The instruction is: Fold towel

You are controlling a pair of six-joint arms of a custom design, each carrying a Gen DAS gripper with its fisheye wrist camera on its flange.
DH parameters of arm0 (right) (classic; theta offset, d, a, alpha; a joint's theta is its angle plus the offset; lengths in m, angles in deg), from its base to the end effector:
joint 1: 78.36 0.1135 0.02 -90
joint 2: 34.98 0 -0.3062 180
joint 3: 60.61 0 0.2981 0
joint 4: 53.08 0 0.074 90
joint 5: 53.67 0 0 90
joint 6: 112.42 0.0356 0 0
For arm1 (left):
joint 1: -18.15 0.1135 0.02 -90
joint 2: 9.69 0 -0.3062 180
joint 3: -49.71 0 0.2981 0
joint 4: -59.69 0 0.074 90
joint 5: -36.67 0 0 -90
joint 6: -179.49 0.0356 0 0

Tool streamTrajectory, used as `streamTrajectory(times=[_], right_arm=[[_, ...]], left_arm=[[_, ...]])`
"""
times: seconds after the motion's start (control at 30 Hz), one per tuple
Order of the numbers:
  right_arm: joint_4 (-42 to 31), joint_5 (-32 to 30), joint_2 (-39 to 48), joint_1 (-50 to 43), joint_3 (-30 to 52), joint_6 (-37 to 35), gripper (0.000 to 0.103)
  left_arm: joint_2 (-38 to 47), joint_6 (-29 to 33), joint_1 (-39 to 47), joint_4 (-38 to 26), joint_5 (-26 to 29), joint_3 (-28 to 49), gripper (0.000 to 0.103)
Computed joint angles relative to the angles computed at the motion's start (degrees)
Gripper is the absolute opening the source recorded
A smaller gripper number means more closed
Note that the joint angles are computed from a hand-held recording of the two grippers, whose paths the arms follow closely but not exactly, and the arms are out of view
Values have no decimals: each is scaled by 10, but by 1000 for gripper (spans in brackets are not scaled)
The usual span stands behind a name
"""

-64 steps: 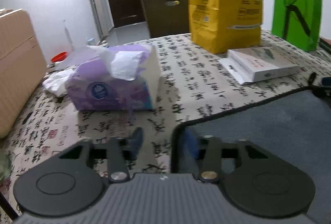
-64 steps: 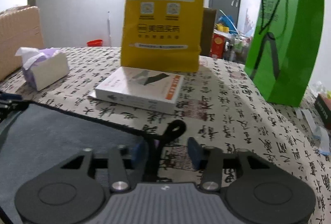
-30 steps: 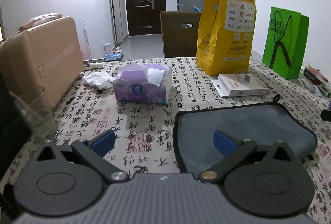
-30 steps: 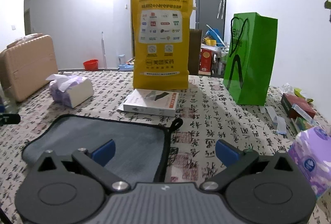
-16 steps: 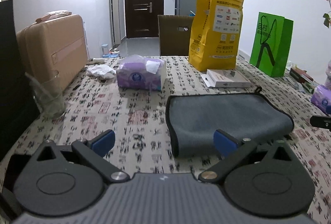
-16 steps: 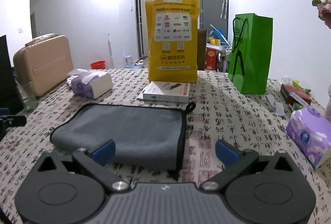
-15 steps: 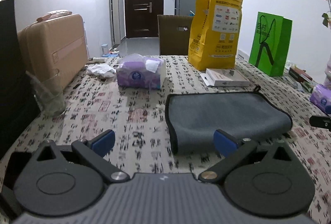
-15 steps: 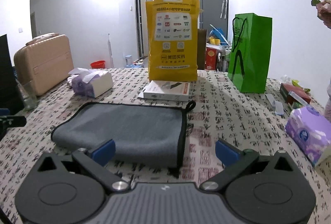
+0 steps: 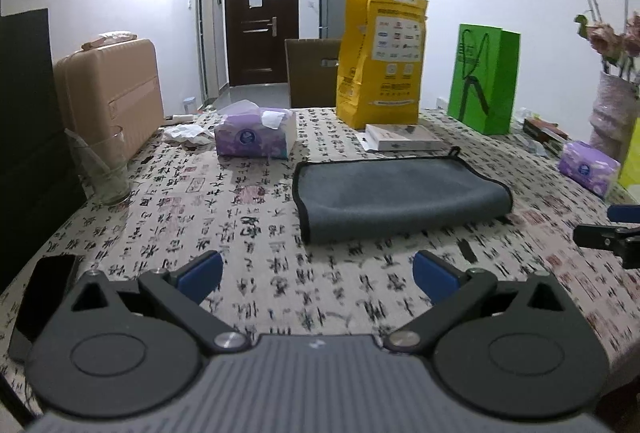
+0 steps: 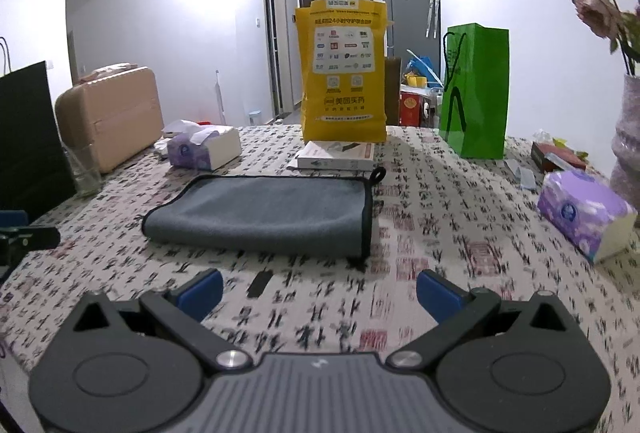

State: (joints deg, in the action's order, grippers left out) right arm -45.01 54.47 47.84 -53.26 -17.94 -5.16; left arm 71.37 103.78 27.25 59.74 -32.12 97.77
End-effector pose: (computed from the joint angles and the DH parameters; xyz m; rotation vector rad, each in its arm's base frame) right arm 0.2772 0.1176 0.1678 0.0414 2.1012 0.1070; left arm 0.3105 0.0367 0.1953 0.3079 2.0837 -0.1533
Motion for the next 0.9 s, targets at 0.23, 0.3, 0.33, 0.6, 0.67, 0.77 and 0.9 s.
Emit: streamTrajectory(times=[0.23, 0.3, 0.33, 0.6, 0.67, 0.77, 0.9], right_arm=[[7, 47, -63, 60, -65, 41, 103], [-3, 60, -82, 79, -80, 47, 103], [-14, 69, -92, 89, -84, 51, 103], [-51, 163, -169, 198, -127, 98, 103], [-60, 187, -172, 230, -132, 120, 103], [-69, 216, -173, 274, -139, 152, 103], [-80, 272, -161, 335, -139, 186, 103]], left_arm=[[-109, 11, 24, 4, 35, -90, 103], [-140, 10, 32, 0, 45, -110, 103], [-161, 12, 42, -1, 59, -126, 103], [-255, 30, 104, -33, 129, -184, 103], [-272, 42, 126, -40, 155, -197, 103], [-288, 61, 158, -43, 185, -218, 103], [-297, 85, 189, -45, 203, -235, 103]])
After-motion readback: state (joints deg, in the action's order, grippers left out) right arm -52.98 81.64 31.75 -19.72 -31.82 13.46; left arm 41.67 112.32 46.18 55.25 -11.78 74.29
